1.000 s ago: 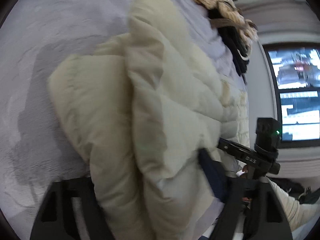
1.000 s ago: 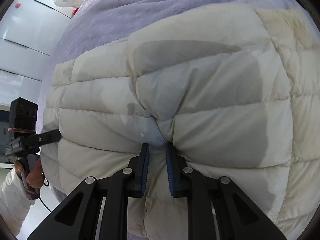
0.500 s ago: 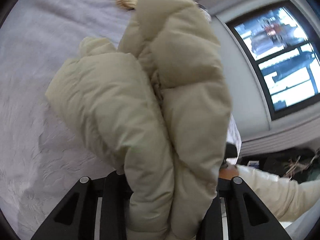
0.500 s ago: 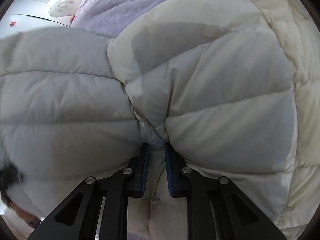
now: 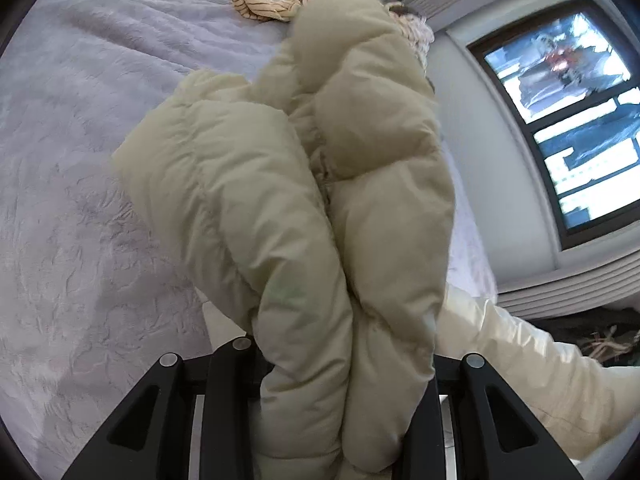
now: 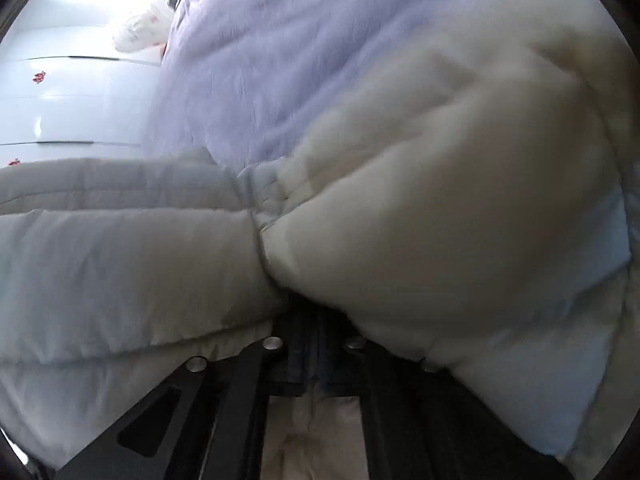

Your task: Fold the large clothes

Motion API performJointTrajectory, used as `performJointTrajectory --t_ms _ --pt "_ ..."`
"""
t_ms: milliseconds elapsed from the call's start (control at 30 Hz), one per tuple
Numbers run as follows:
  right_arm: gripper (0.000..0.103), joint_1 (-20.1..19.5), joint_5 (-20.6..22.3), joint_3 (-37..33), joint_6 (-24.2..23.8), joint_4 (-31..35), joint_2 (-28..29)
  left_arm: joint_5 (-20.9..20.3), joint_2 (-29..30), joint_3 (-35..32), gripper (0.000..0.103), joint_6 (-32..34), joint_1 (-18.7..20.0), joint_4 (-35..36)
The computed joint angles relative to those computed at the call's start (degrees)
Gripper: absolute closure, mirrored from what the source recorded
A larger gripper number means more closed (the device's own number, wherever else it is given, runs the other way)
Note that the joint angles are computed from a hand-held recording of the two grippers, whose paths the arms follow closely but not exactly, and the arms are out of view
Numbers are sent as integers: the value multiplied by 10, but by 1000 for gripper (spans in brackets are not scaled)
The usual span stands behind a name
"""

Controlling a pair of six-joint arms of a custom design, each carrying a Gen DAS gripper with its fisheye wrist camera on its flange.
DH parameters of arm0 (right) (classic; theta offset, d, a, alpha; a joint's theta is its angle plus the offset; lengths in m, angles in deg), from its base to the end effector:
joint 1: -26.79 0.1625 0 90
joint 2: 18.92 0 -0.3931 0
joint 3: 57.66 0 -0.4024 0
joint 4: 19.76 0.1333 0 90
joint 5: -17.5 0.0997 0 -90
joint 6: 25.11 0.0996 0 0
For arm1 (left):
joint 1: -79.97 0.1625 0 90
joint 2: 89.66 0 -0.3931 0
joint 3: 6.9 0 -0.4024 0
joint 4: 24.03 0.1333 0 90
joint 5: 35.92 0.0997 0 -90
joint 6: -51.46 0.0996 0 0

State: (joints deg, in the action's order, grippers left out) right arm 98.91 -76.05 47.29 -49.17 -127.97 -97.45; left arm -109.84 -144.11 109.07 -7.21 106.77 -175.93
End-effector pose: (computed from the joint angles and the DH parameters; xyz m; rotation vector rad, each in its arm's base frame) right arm -0.0396 -0.5368 0.2561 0.1754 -3.1207 -0.2441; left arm -0.3923 -0.3784 0.0336 0.1167 2.9858 -0.3737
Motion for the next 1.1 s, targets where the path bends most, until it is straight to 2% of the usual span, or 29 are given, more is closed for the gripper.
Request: performJointTrajectory --t_ms 167,333,467,500,600,667,700,733,867,933,967,1000,1033,1100 --pt "103 -9 -4 16 -25 -2 9 2 34 -29 71 -4 7 9" --pt "103 -14 7 -1 -15 33 2 8 50 -50 71 -8 -4 32" --pt "103 -13 9 -30 -9 82 -19 5 54 -57 71 -15 -6 53" --pt "98 -13 9 -37 -13 90 -31 5 54 -58 71 -17 -4 56" --pt "96 -19 11 -48 -25 100 -72 8 65 -76 71 -19 -2 73" --pt "63 -33 8 -48 -39 97 -115 10 71 -86 71 -18 -5 85" --pt "28 -44 4 -43 -48 89 -140 10 74 -91 71 -17 -5 91" --pt "22 -53 6 -39 -58 84 -158 10 78 -96 71 -13 -3 95" --pt "30 -99 -26 -2 -100 34 -243 5 96 -120 71 -3 2 121" --pt "50 -122 -35 8 -98 25 -260 3 105 -134 71 -2 3 135" --pt "55 -144 -28 6 -98 40 -264 3 109 -141 71 -1 3 143" --pt "67 -166 -18 -2 -94 64 -259 3 113 -148 71 1 3 151" --pt "78 -171 -8 4 -78 72 -256 2 116 -154 71 1 2 157" --pt "84 -208 30 -1 -88 98 -248 1 126 -172 71 3 1 178"
